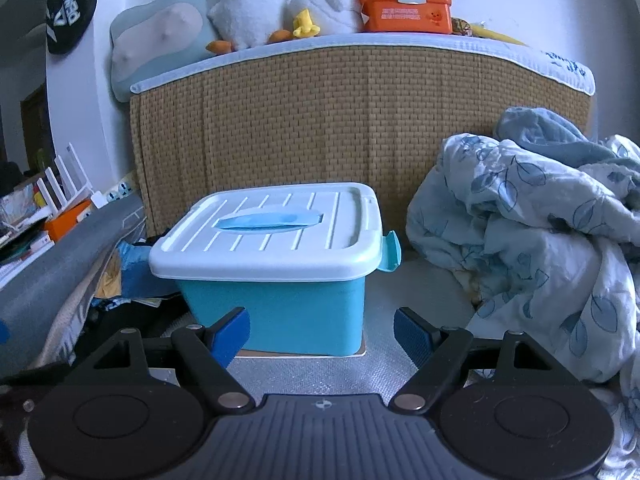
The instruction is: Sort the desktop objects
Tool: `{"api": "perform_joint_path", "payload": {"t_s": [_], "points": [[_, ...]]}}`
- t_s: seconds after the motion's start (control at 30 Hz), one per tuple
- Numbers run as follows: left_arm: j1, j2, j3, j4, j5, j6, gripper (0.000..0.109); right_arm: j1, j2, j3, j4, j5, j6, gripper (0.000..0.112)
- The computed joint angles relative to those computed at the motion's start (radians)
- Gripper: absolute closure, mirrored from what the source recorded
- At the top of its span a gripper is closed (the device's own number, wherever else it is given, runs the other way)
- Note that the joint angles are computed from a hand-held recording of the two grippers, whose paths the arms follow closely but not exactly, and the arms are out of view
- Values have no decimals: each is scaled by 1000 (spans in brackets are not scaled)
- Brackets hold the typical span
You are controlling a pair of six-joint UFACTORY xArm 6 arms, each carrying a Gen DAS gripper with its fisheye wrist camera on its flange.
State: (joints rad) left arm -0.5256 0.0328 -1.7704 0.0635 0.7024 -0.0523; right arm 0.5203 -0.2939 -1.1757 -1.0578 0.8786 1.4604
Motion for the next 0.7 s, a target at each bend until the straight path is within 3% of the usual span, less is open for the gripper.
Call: {"api": "perform_joint_path", "payload": {"t_s": [0.7], "points": [[-45,-43,72,11,2,-13,6,108,-79,80,13,133,-38,29]]}}
